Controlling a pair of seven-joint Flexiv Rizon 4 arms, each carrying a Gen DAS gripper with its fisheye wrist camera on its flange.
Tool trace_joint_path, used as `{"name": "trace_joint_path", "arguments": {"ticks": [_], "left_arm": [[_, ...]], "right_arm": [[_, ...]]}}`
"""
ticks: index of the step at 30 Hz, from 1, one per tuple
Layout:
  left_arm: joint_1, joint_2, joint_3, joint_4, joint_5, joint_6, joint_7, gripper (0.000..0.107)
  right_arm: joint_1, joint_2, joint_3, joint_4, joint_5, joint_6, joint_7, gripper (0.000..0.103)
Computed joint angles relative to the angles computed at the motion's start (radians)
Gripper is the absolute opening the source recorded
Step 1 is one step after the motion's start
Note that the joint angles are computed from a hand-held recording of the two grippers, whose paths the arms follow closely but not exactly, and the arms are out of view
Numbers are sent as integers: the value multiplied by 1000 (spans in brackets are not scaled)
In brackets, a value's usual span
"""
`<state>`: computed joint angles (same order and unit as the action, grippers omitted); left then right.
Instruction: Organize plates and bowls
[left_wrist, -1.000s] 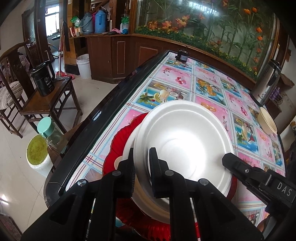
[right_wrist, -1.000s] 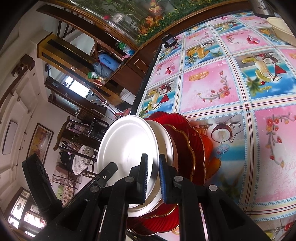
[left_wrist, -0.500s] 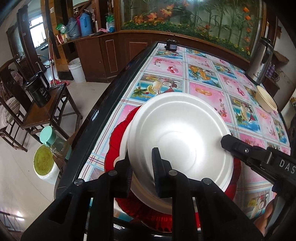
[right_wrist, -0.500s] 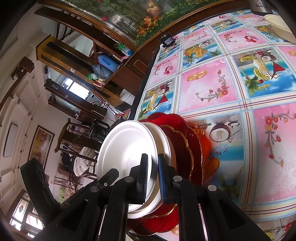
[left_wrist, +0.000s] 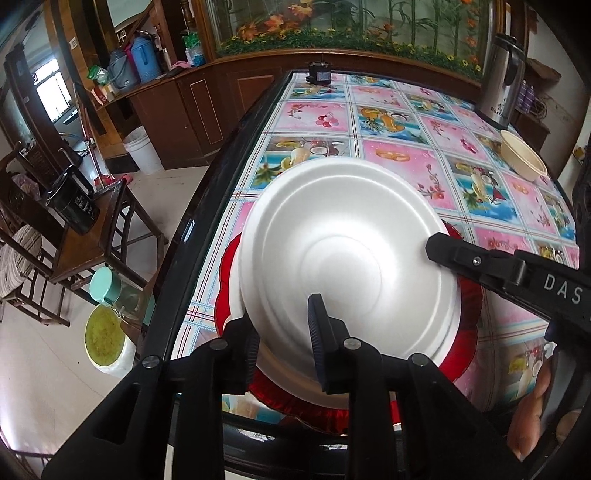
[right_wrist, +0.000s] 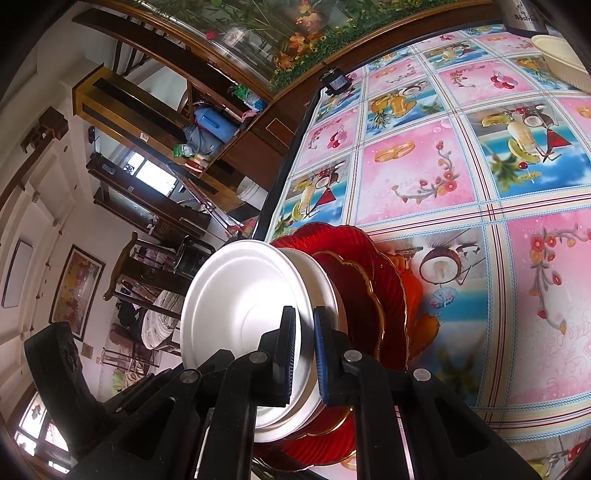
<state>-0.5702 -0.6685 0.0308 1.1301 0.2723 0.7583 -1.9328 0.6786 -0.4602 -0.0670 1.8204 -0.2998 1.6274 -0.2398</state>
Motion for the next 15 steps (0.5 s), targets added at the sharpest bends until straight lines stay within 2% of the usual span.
{"name": "trace_joint_path", "arguments": {"ticks": [8,10,12,15], "left_arm": [[23,13,-25,11,-37,-23,35,25],[52,15,-57,32,-86,0,74,42],[102,24,-110,77,-188,42,121,51],[155,45,-156,152,-324,118,146,54]], "right_arm": [[9,-3,-7,-10,-14,-17,-4,10],[17,-2,-17,-9,-22,-19,1,10],[16,-1,-17,-9,-26,-21,3,10],[34,4,-40,-5,-43,-28,15,10]]}}
